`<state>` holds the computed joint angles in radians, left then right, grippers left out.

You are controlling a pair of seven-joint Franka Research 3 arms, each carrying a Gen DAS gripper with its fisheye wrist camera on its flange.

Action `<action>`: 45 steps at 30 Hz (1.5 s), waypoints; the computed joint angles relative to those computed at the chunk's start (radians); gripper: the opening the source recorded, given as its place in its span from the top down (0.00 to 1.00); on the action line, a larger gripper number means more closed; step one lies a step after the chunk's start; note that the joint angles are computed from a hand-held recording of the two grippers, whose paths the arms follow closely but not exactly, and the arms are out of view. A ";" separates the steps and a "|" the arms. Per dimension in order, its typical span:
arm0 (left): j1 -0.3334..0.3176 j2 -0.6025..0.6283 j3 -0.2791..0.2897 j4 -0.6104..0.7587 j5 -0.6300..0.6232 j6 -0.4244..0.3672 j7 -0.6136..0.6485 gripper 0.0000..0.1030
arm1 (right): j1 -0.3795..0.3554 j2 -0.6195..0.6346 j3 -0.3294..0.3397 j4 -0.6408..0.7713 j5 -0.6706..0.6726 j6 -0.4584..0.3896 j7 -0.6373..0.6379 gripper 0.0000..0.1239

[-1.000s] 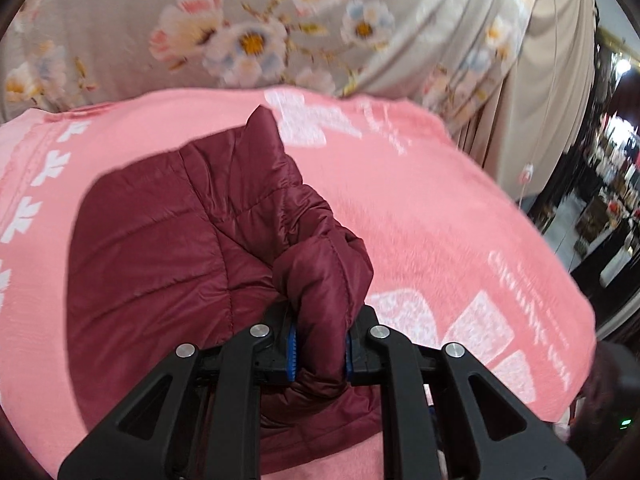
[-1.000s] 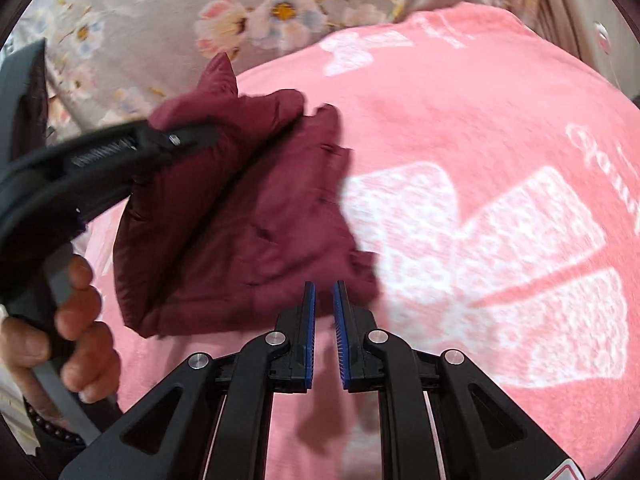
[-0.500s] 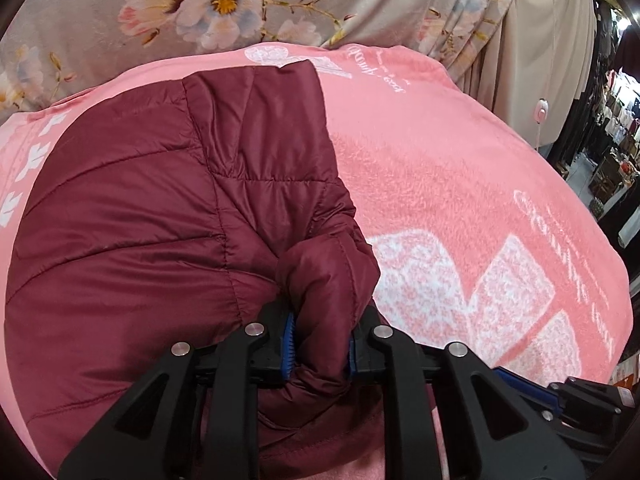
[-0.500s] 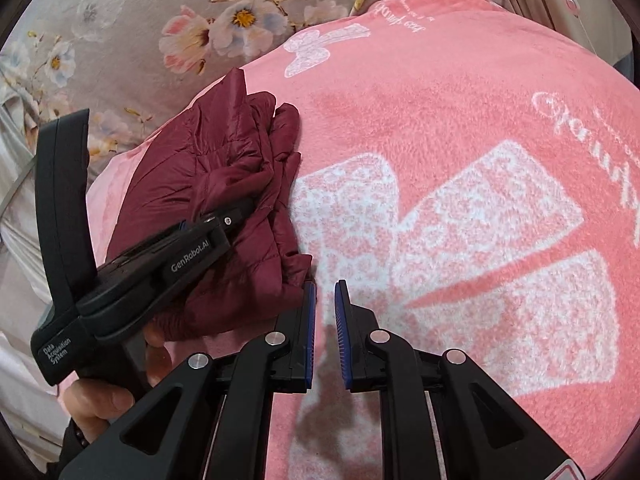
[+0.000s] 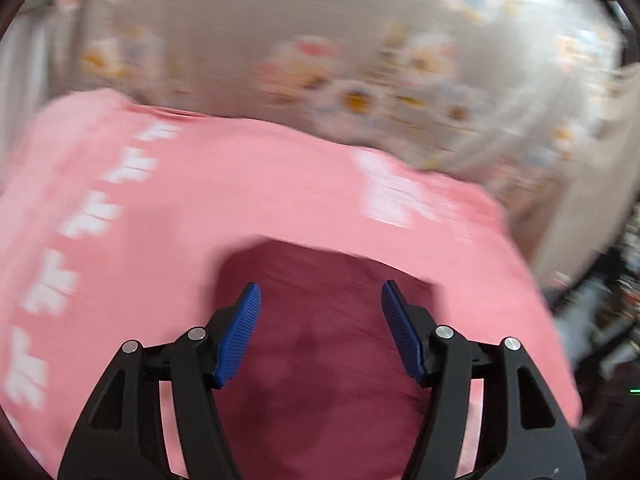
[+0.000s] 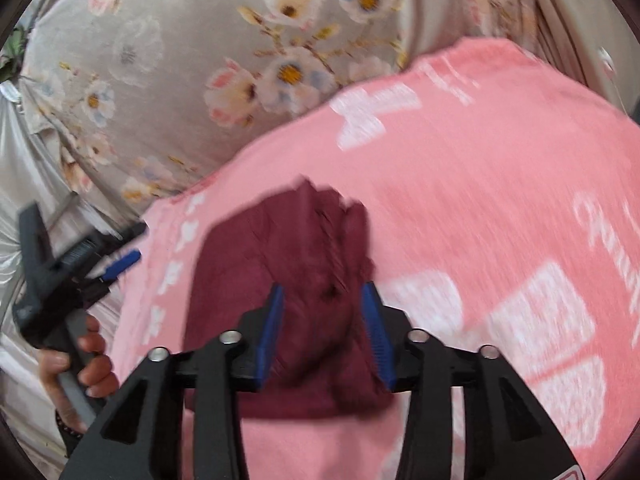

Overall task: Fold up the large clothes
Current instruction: 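Open both grippers and release the folded end onto the bundle, then grasp the bundle edge with both grippers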

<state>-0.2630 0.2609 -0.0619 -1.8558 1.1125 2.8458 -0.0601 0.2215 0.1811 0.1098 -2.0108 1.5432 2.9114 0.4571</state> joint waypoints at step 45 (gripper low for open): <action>-0.144 0.754 0.119 0.928 -0.521 -0.473 0.619 0.16 | -0.005 0.656 -0.029 0.602 -1.148 0.038 1.093 0.94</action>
<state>-0.4068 1.0150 0.0567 -0.9283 0.5910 2.3727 0.5584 0.2169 0.8370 0.0808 -1.4089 0.3953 2.9494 1.5502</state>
